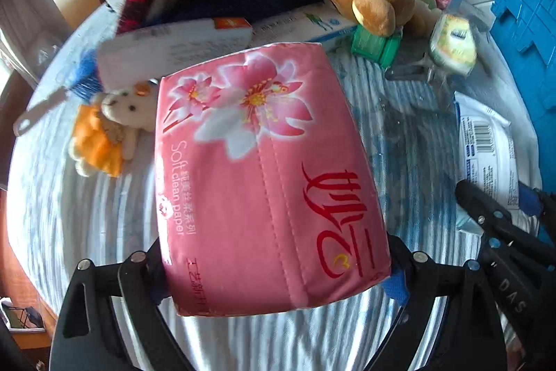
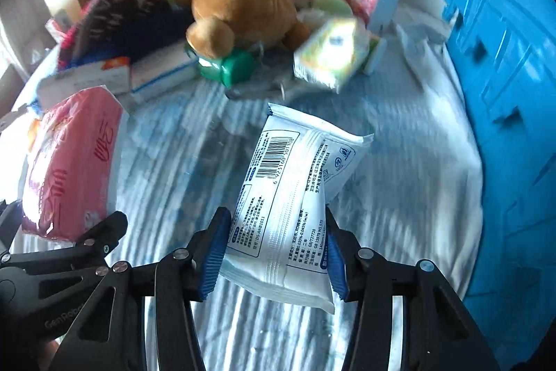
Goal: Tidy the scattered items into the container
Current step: 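Grasp the pink floral tissue pack with left tool while right tool grasps wet-wipe packet, then carry both held packs over the blue crate and release them inside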
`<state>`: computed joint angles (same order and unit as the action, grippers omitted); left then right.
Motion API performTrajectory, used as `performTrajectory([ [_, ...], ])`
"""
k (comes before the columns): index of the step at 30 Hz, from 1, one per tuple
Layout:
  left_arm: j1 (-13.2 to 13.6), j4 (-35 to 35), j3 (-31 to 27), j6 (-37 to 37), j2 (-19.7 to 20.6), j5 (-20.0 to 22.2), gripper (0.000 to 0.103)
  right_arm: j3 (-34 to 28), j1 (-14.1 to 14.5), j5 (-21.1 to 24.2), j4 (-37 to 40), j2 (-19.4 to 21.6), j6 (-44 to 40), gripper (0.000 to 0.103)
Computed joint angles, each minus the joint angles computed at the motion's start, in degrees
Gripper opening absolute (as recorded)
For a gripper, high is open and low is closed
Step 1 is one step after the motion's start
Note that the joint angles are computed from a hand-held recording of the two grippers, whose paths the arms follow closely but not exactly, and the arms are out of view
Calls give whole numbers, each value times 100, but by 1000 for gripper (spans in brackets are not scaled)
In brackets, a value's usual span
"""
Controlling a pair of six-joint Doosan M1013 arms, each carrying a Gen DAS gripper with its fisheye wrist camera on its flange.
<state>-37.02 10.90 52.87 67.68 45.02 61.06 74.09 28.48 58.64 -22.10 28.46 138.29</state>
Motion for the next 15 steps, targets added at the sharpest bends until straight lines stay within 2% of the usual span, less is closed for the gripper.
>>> performTrajectory([
  [2, -48, 174, 84, -137, -137, -65, 92, -4, 88, -123, -187, -90, 70, 50],
  [4, -22, 244, 185, -175, -273, -175, 92, 512, -85, -613, -416, -244, 144, 50],
  [5, -2, 261, 9, -137, -214, -161, 92, 533, -117, -685, -513, -237, 173, 50],
  [6, -2, 279, -233, -116, -119, -80, 92, 510, -124, -698, -562, -243, 181, 50],
  [8, -287, 446, -391, -482, 6, -160, 92, 418, -118, -698, -672, -209, 134, 50],
  [10, -303, 435, -131, -455, -237, -353, 92, 511, -165, -777, -954, -291, 190, 50],
  [12, -309, 458, -167, -404, -301, -457, 92, 487, -220, -920, -1140, -296, 318, 50],
  [15, -337, 448, -117, -424, -447, -762, 92, 420, -161, -838, -1559, -440, 549, 50],
])
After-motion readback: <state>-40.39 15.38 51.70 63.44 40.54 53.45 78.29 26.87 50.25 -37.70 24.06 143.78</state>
